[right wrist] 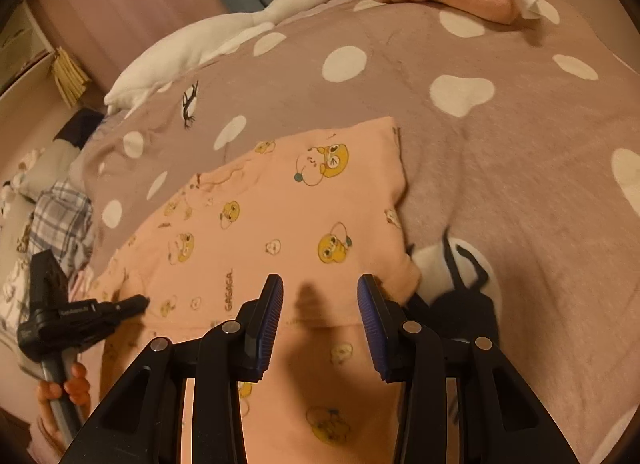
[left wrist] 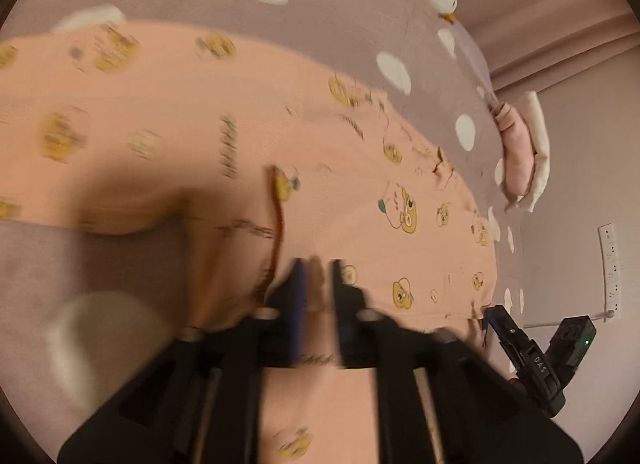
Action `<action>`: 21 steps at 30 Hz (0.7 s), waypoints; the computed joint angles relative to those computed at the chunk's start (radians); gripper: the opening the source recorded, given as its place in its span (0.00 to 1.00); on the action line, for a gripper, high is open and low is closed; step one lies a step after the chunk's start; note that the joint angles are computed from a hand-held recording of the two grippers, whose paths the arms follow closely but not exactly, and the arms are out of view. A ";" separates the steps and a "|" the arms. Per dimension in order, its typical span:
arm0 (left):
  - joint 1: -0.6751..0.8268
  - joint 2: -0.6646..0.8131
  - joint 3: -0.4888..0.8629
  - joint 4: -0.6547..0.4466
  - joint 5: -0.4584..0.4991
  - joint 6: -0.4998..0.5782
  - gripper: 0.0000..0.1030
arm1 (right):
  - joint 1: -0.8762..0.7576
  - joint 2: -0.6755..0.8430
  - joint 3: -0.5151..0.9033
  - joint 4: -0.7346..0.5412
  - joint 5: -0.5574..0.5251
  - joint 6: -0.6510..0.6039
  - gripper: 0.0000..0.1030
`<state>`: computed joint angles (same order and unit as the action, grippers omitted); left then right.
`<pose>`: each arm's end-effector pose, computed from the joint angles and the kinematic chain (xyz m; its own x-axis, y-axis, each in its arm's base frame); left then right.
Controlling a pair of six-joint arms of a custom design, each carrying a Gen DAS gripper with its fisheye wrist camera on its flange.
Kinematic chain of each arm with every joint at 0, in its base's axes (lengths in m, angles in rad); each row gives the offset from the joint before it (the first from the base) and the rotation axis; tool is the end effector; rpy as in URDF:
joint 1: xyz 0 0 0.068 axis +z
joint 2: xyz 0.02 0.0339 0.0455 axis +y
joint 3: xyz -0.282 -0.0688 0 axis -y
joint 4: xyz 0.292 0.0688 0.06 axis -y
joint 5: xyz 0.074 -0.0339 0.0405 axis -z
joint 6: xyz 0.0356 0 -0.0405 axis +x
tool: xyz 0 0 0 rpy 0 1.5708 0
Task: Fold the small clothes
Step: 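Reach the left tool to the other sleeve cuff and grasp it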
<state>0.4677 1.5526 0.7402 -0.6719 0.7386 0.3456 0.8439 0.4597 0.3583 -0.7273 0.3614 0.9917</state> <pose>0.2500 0.0994 0.1248 -0.9320 -0.1901 -0.3085 0.0365 0.7978 -0.6018 0.1000 0.0935 0.1897 -0.7202 0.3683 -0.5880 0.1143 0.8989 0.4230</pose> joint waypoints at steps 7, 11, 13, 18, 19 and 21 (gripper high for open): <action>0.349 0.020 0.109 -0.145 0.080 0.176 0.82 | 0.246 -0.082 0.049 -0.168 0.195 0.176 0.41; 0.530 0.183 0.266 -0.183 0.098 0.180 0.81 | 0.395 -0.028 0.084 -0.223 0.300 0.311 0.41; 0.596 0.266 0.346 -0.196 0.115 0.149 0.81 | 0.456 0.012 0.102 -0.241 0.334 0.367 0.41; 0.688 0.444 0.526 -0.243 0.142 0.091 0.80 | 0.540 0.120 0.140 -0.252 0.370 0.453 0.41; 0.697 0.470 0.550 -0.236 0.145 0.067 0.80 | 0.552 0.137 0.145 -0.250 0.373 0.465 0.41; 0.707 0.512 0.592 -0.240 0.162 0.034 0.80 | 0.573 0.165 0.153 -0.242 0.378 0.486 0.41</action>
